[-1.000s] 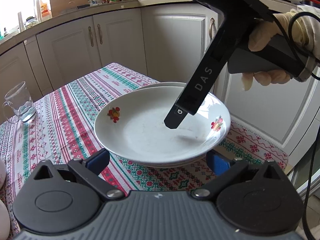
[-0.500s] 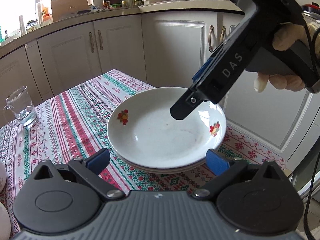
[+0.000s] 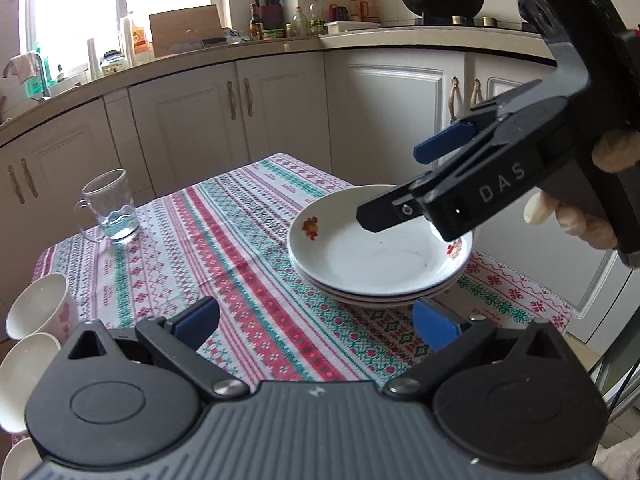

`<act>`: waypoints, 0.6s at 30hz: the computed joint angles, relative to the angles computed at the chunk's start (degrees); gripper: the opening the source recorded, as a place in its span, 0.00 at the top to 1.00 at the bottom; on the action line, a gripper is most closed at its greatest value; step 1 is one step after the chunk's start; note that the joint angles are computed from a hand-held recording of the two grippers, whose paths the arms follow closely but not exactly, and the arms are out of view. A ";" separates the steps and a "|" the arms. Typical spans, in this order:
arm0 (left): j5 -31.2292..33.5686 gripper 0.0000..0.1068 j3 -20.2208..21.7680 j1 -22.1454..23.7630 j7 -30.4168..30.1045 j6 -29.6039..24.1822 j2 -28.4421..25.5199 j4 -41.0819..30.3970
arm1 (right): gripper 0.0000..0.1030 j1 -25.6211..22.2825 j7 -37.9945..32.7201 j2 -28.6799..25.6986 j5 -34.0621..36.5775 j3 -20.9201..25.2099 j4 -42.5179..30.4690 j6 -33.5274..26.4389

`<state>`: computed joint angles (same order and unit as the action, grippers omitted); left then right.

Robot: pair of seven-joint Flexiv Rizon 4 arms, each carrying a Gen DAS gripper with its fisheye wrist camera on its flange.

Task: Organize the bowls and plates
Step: 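Open the right tool and withdraw it from the plate stack, then move the right tool toward the nearest pink-patterned white bowl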

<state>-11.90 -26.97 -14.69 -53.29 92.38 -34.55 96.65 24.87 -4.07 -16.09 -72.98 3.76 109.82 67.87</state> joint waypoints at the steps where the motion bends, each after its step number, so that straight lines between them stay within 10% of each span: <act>1: -0.02 0.04 0.07 0.52 -0.45 0.99 1.02 1.55 | 0.00 0.82 2.57 -0.05 -2.52 -0.40 -0.10 -0.80; 18: 7.40 0.04 2.94 11.51 -11.82 11.20 14.39 20.93 | 0.00 7.68 13.71 -9.15 -13.62 0.01 -10.16 0.90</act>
<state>-4.50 -24.02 -3.19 -65.10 103.58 -20.16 117.58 32.55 9.64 -25.23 -86.60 3.77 99.66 68.78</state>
